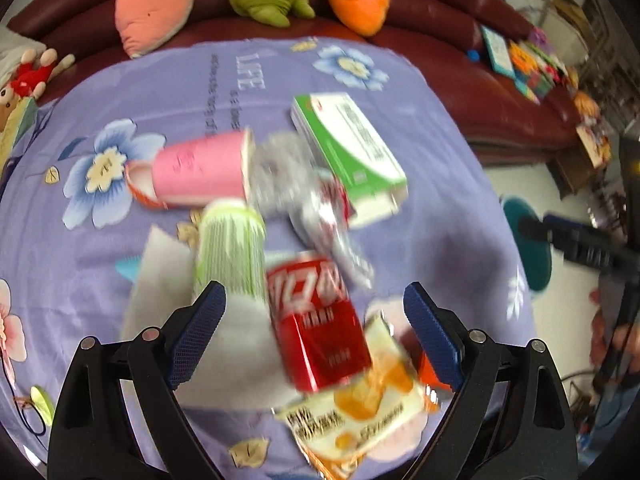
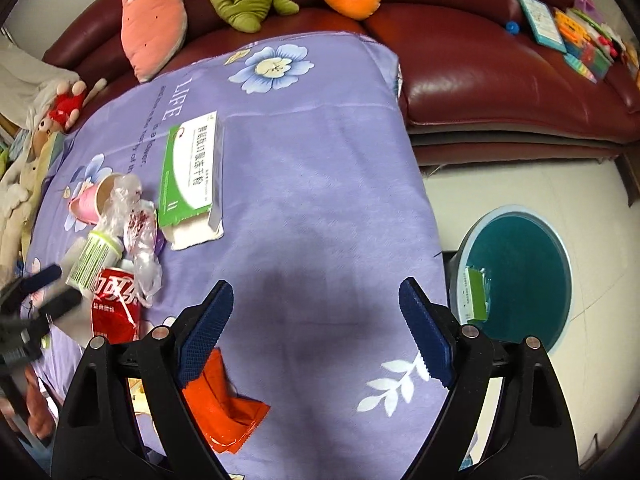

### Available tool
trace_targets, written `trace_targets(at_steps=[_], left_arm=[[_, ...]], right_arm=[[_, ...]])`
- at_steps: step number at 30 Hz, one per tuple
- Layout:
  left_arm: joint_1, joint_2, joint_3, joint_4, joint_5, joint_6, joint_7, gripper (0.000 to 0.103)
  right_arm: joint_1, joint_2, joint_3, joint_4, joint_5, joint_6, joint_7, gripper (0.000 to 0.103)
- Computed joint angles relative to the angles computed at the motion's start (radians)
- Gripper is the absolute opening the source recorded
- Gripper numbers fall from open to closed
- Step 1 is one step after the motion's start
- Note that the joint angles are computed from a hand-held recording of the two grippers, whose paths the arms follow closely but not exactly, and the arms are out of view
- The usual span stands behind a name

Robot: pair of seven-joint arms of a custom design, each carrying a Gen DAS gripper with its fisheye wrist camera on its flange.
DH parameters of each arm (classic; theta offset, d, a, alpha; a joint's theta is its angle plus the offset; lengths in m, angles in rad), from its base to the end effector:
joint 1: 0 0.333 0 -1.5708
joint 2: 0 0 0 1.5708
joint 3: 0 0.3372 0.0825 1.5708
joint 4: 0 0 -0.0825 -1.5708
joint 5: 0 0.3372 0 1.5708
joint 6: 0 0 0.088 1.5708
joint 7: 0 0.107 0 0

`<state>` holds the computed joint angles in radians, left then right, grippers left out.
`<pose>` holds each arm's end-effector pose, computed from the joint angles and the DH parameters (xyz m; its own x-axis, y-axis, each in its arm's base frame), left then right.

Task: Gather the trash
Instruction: 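Move both tools back over the table toward the red cola can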

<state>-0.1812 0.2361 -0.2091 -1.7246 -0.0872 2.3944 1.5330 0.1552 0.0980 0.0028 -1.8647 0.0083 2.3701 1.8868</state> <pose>0.5838 -0.2266 0.5325 -0.3085 -0.9402 0.1447 -0.8821 0.2258 -0.4134 0.5742 0.0915 0.5446 -0.1355 -0.9821 -0.1307 -0.9106 0.1754 -0.3741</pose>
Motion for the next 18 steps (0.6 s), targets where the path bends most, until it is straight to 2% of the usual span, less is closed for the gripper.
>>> trace_targets(at_steps=[2,4,10,18], left_arm=[[0.002,-0.012,-0.007,-0.028,-0.018,-0.01,0.015,0.075],[-0.002,-0.017,-0.006,-0.051,-0.012,-0.008,0.016,0.073],[-0.018,0.02,0.013,-0.06,0.045,0.002,-0.078,0.073],[-0.049,0.043,0.017,-0.072,0.143,0.073,-0.144,0.075]], right_arm=[[0.001,-0.018,0.0,-0.02,0.002,0.0,0.005,0.081],[0.001,-0.031,0.002,-0.04,0.013,0.008,0.002,0.081],[-0.003,-0.075,0.002,-0.111,0.033,0.032,-0.002,0.081],[-0.008,-0.091,0.0,-0.143,0.053,0.048,-0.005,0.081]])
